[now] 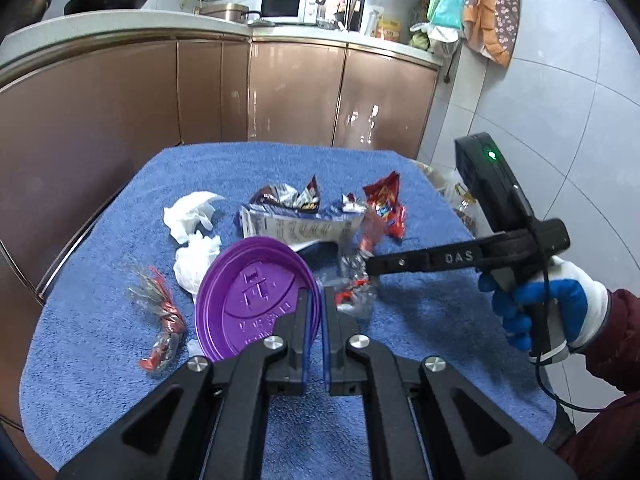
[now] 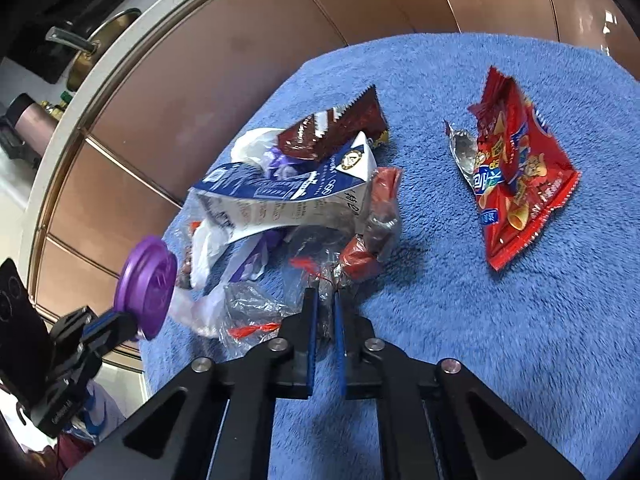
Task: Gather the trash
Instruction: 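Grasp the purple lid with the left tool while the right tool grasps clear wrappers, then carry lid and wrappers to the bin and open both tools to drop them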
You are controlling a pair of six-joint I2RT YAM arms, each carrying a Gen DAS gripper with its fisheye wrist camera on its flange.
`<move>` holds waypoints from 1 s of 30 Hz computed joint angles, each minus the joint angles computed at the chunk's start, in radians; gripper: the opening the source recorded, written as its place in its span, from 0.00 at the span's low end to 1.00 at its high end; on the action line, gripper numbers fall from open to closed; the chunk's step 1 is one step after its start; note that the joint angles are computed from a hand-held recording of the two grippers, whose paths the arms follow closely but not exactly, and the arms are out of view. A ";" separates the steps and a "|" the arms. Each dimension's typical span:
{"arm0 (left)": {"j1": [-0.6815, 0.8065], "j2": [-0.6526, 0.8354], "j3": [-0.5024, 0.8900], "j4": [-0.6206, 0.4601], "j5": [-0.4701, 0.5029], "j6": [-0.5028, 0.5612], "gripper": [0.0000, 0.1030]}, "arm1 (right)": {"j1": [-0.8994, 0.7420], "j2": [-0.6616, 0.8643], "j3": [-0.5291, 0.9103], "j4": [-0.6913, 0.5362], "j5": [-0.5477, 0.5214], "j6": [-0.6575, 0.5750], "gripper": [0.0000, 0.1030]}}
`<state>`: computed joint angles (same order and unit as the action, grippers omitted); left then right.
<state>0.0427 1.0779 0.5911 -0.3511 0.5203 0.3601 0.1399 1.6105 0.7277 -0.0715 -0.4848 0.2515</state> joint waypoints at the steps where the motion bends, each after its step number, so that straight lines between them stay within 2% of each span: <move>1: -0.002 -0.019 0.000 -0.009 -0.003 -0.005 0.04 | -0.009 -0.043 -0.014 -0.024 -0.006 -0.012 0.03; 8: -0.020 -0.125 0.027 -0.081 -0.005 -0.051 0.04 | -0.029 -0.282 -0.112 -0.099 0.006 -0.045 0.02; 12: -0.098 -0.169 0.061 -0.106 -0.035 -0.097 0.04 | -0.090 -0.439 -0.156 -0.175 -0.005 -0.071 0.02; 17: -0.322 -0.117 0.125 -0.063 -0.144 -0.190 0.04 | -0.350 -0.583 -0.159 -0.339 -0.123 -0.207 0.02; 21: -0.536 0.017 0.217 0.007 -0.230 -0.261 0.04 | -0.614 -0.575 -0.113 -0.436 -0.223 -0.352 0.02; 24: -0.664 0.150 0.305 0.056 -0.271 -0.297 0.04 | -0.857 -0.500 -0.048 -0.507 -0.294 -0.495 0.02; 30: -0.860 0.510 0.592 0.098 -0.277 -0.352 0.04 | -1.141 -0.300 0.023 -0.428 -0.295 -0.596 0.02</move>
